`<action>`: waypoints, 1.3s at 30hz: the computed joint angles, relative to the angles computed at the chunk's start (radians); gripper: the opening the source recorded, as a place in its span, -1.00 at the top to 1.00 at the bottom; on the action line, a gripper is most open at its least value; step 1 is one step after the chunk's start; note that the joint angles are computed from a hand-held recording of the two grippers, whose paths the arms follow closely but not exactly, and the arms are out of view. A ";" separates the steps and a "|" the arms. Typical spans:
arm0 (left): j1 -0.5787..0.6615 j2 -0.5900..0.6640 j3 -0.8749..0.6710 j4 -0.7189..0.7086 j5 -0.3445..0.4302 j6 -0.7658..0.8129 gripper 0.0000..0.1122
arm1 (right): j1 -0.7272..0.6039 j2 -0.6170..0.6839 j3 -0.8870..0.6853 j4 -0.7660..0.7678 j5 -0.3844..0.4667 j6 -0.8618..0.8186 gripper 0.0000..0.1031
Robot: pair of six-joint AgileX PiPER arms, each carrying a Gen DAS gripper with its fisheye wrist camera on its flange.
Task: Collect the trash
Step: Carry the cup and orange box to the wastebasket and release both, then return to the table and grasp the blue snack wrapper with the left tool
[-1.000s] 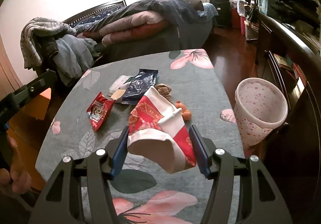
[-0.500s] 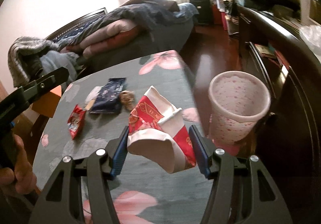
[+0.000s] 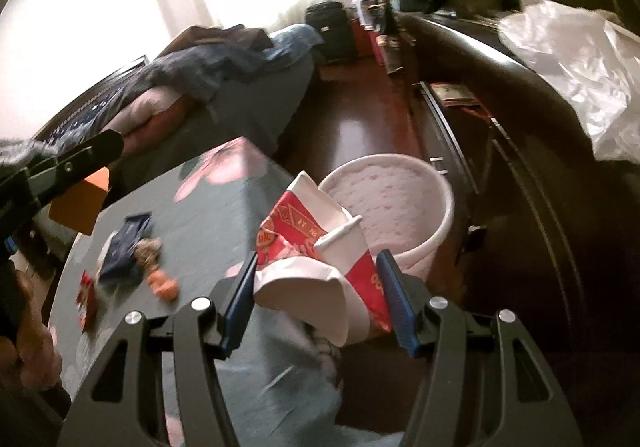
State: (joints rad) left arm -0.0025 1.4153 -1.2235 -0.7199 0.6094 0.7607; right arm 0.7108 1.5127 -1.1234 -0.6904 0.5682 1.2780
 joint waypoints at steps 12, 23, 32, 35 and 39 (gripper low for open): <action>-0.199 0.376 -0.377 0.232 -0.018 -0.278 0.22 | -0.222 0.127 -0.062 0.033 -0.139 -0.083 -0.15; -0.239 0.718 -0.812 0.357 0.115 -0.470 0.21 | -0.321 0.402 -0.263 0.137 -0.176 -0.225 -0.16; -0.239 0.700 -0.760 0.379 -0.010 -0.510 -0.61 | -0.303 0.465 -0.310 -0.070 -0.144 -0.043 -0.46; -0.222 0.658 -0.708 0.354 -0.033 -0.504 -0.64 | -0.299 0.446 -0.289 -0.041 -0.139 -0.052 -0.52; -0.191 0.577 -0.606 0.323 -0.056 -0.502 -0.68 | -0.275 0.403 -0.253 -0.001 -0.118 -0.069 -0.62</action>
